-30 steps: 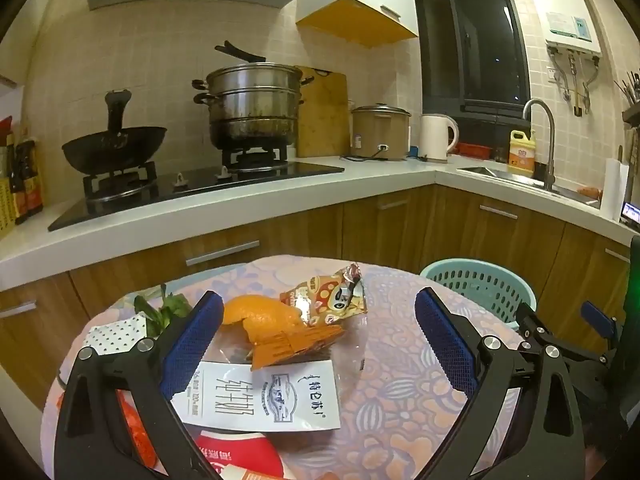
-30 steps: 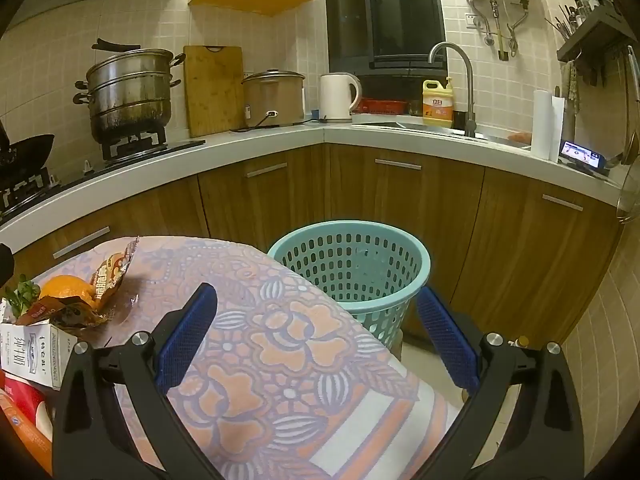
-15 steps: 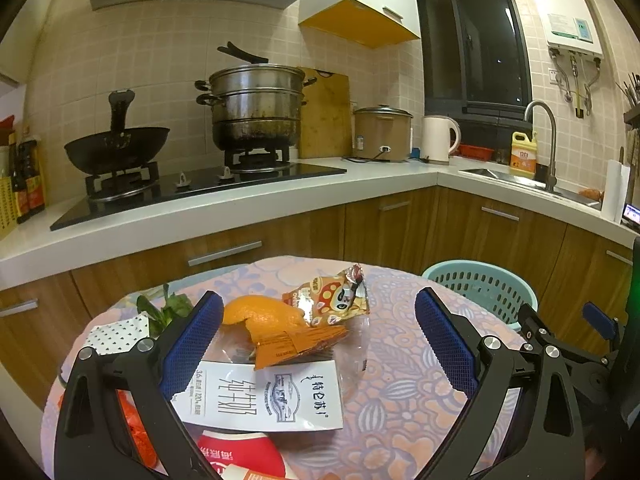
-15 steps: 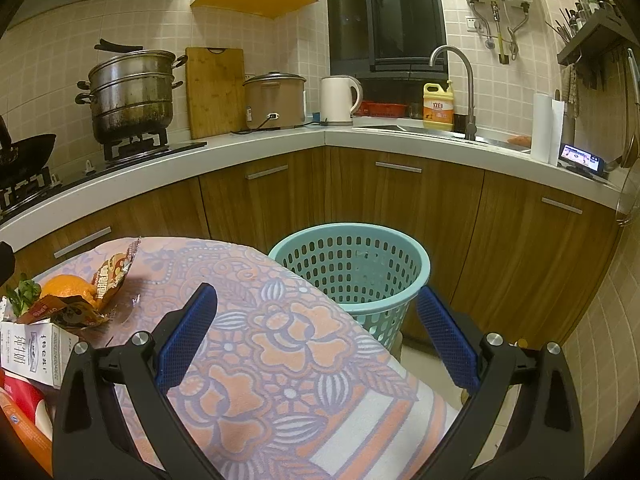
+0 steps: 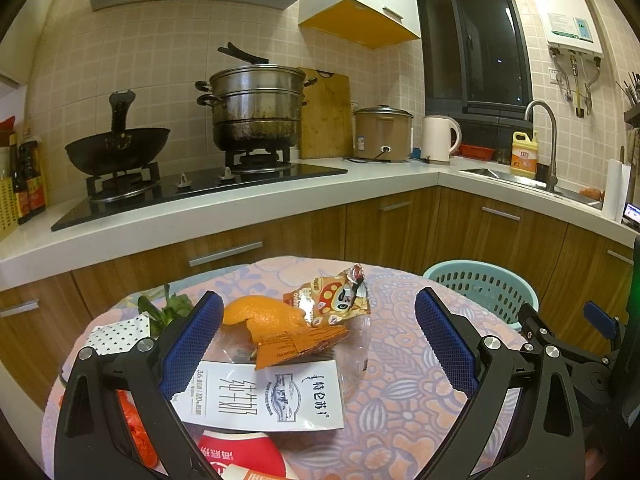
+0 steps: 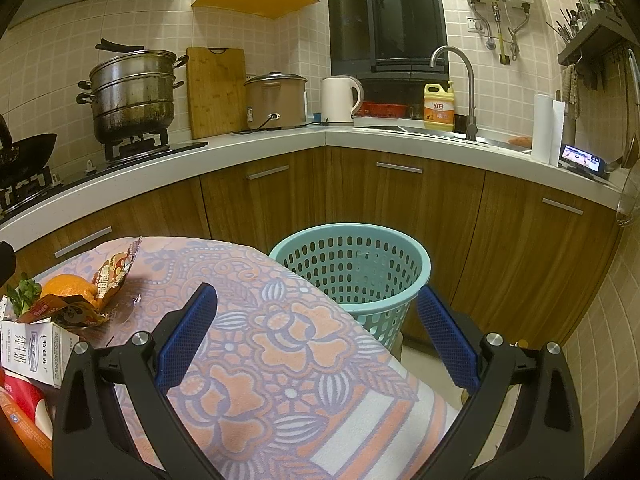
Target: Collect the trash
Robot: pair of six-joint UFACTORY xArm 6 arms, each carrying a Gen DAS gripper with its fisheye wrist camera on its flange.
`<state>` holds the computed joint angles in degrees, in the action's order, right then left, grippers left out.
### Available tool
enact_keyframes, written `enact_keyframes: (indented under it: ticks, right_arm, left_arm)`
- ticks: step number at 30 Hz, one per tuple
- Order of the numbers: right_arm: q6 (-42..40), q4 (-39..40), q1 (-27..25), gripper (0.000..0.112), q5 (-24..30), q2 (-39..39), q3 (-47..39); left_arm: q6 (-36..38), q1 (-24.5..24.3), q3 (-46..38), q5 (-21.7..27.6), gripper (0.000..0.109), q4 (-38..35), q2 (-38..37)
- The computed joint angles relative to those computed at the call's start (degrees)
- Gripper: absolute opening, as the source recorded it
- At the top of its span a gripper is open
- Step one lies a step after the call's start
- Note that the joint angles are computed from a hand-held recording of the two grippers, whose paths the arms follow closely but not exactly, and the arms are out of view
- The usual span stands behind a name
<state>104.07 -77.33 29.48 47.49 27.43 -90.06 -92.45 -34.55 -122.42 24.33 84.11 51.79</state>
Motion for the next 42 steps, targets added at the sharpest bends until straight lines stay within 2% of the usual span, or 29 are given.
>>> enact_keyframes:
  ticks: [34,37,40,42]
  right_arm:
    - [-0.8,-1.29,0.4,0.095,0.43,0.31,-0.45]
    - [-1.49,-0.87,0.0,0.095,-0.69,0.05,-0.3]
    - [-3.37,0.42,-1.37,0.095,-4.9,-0.57,0.22]
    - [-5.82,1.88,-2.51,0.095,-8.31,-0.36,-0.34]
  left_arm:
    - [-3.73,0.43,0.83,-1.34,0.094,2.98,-0.59]
    - [-3.57,0.36,1.7,-1.08,0.094,2.97,-1.32]
    - [-5.99,0.5,6.0,-0.77,0.094,4.5,-4.82]
    - [-7.75,0.44,10.5,1.3,0.094,5.01,-8.36]
